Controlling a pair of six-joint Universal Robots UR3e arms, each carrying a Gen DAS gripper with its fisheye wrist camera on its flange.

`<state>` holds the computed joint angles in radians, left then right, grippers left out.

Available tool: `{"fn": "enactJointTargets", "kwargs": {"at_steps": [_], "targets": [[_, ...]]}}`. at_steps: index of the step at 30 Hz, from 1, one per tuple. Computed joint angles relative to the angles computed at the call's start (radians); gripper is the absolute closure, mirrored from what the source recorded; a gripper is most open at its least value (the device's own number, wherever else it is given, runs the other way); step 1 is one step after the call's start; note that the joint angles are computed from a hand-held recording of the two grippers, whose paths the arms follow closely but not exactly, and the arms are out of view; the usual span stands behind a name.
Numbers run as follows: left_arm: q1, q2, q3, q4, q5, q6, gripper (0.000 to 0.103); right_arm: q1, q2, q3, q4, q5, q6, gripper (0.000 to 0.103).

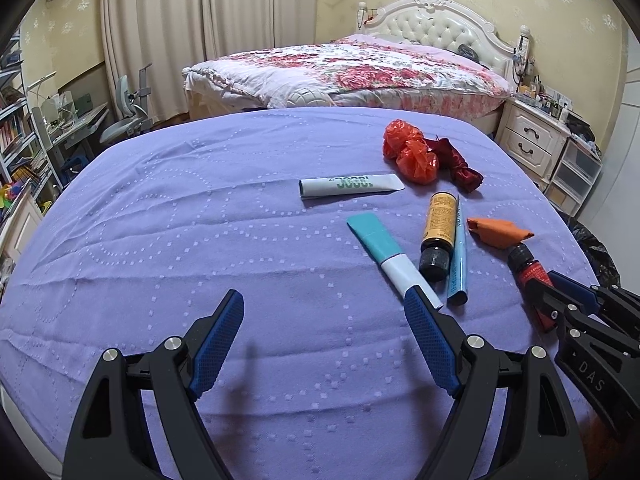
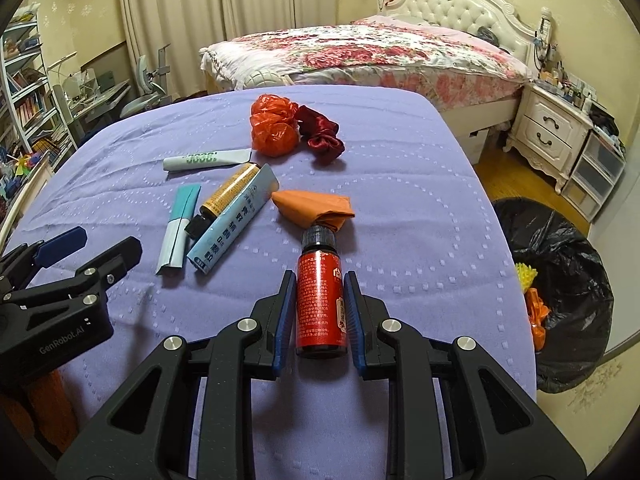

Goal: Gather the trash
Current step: 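Grasp the red spray can with the right gripper, then grasp the teal-and-white tube with the left gripper while the right gripper holds the can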

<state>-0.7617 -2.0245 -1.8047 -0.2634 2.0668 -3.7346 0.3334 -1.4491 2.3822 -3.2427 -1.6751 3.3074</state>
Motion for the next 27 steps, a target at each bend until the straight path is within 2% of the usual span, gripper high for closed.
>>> {"fn": "enactJointTargets", "kwargs": {"at_steps": [9,15,27], "targets": [[0.025,-0.065,0.120,-0.058,-0.044,0.012,0.023,-0.011,0.037,-0.035,-0.010,0.018,-0.014,0.079],[0.050,-0.108,0.217,-0.189,-0.068,0.006,0.023,-0.024,0.043,-0.033,-0.012,0.039,-0.016,0.079],[0.070,0.004,0.024,-0.091,-0.092,0.001,0.023,-0.036,0.036,-0.020,-0.010,0.057,-0.019,0.080]]}}
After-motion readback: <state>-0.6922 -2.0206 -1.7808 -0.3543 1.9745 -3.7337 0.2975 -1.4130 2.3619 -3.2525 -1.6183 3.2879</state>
